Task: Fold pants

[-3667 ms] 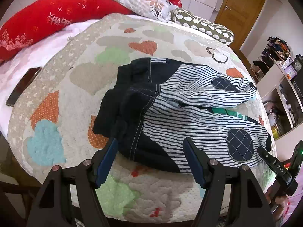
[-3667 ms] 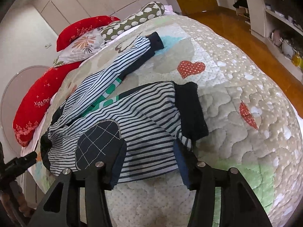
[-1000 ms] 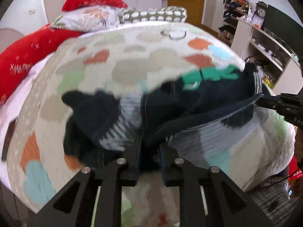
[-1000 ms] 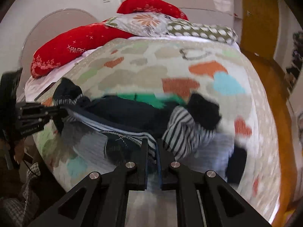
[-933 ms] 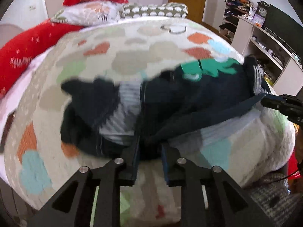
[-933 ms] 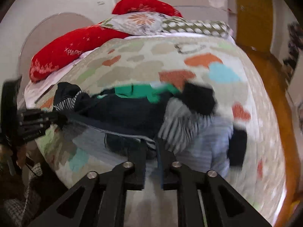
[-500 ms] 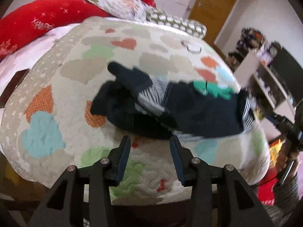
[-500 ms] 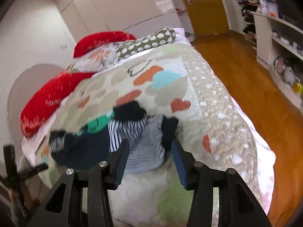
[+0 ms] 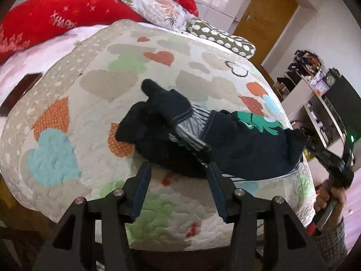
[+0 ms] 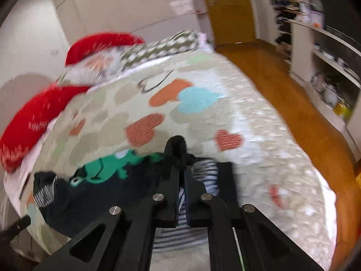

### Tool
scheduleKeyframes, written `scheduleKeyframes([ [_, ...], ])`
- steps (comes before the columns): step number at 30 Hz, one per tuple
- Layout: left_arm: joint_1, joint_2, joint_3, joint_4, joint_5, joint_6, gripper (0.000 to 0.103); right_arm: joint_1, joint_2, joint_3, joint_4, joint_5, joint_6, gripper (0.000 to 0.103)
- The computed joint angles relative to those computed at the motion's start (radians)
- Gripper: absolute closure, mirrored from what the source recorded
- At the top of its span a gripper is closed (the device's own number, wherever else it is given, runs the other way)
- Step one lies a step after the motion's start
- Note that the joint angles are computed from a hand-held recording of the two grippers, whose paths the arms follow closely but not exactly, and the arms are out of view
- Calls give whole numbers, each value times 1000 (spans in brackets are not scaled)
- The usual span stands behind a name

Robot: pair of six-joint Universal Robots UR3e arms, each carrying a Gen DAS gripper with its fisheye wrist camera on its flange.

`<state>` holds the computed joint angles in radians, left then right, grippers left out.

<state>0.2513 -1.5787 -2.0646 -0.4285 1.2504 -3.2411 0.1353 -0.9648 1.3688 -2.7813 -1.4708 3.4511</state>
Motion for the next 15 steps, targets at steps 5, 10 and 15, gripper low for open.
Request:
scheduleKeyframes([
  [5,-2,-9,-3,1,-8,-10,53,-110,-87,219,-77,64,43,98],
  [10,19,5,-12,3,-4,-29,53,-195,-132,375,-126,68,105,98],
  [15,130,69,-83,25,-33,-78,53,-218,-255,463,-191,61,104,97],
])
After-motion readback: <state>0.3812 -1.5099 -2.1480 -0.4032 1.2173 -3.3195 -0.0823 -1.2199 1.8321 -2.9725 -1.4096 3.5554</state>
